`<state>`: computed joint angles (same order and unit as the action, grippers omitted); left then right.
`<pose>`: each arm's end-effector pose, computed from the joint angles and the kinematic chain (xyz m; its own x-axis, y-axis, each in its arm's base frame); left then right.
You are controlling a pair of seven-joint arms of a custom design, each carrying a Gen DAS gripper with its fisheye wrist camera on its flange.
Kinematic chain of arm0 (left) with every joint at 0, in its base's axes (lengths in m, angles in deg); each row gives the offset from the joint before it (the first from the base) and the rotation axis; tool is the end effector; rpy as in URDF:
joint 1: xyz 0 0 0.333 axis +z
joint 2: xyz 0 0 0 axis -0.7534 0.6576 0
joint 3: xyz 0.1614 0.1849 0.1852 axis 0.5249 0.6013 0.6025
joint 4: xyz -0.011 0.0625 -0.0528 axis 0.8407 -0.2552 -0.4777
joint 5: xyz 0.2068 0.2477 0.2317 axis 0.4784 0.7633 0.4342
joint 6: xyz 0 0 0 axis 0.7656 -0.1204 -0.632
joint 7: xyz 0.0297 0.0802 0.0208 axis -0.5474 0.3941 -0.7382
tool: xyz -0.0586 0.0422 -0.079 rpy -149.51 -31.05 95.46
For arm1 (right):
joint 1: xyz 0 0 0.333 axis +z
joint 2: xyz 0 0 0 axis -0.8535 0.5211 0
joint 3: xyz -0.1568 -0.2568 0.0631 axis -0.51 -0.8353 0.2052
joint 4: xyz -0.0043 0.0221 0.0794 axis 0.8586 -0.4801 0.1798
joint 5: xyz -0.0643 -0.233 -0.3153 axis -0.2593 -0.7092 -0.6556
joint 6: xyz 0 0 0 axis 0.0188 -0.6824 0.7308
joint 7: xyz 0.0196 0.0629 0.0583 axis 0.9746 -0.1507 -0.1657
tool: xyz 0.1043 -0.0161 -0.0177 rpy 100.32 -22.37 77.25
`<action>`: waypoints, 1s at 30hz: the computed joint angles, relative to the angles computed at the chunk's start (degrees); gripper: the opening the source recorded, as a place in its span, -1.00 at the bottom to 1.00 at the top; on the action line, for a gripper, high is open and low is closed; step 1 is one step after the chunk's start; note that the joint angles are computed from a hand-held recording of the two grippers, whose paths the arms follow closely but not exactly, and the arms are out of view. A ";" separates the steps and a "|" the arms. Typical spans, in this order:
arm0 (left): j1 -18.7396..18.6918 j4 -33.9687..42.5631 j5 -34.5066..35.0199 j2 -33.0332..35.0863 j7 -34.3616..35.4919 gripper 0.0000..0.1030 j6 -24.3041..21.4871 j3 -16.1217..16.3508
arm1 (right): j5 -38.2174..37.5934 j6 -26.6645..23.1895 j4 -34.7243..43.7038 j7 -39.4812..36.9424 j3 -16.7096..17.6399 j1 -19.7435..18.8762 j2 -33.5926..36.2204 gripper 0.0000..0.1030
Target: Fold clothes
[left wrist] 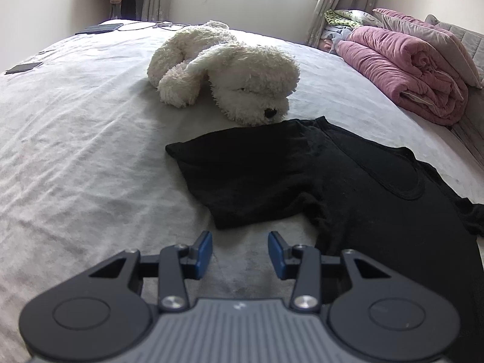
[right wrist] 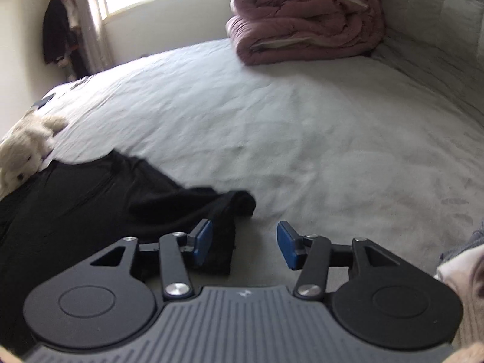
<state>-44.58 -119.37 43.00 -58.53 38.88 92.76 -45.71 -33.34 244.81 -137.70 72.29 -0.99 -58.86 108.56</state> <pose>0.5250 -0.0936 0.4260 0.3593 -0.9180 0.1681 -0.6129 -0.3679 -0.6993 0.7462 0.0764 0.4512 0.3937 -0.9162 -0.0747 -0.6394 -0.2145 -0.7384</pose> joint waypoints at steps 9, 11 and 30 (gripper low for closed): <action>-0.51 0.02 -1.87 0.39 2.23 -0.19 0.19 0.05 | 1.12 12.12 -7.85 -23.08 7.29 -2.99 -0.76 -0.48; -0.65 -0.02 -2.41 0.50 3.01 -0.19 0.04 0.10 | -0.79 10.13 -6.95 -21.57 5.44 -1.58 -0.42 -0.94; -1.09 -0.40 -8.90 0.73 9.29 -0.13 1.15 0.02 | 12.55 -23.53 8.95 12.39 0.07 -3.82 2.89 -0.67</action>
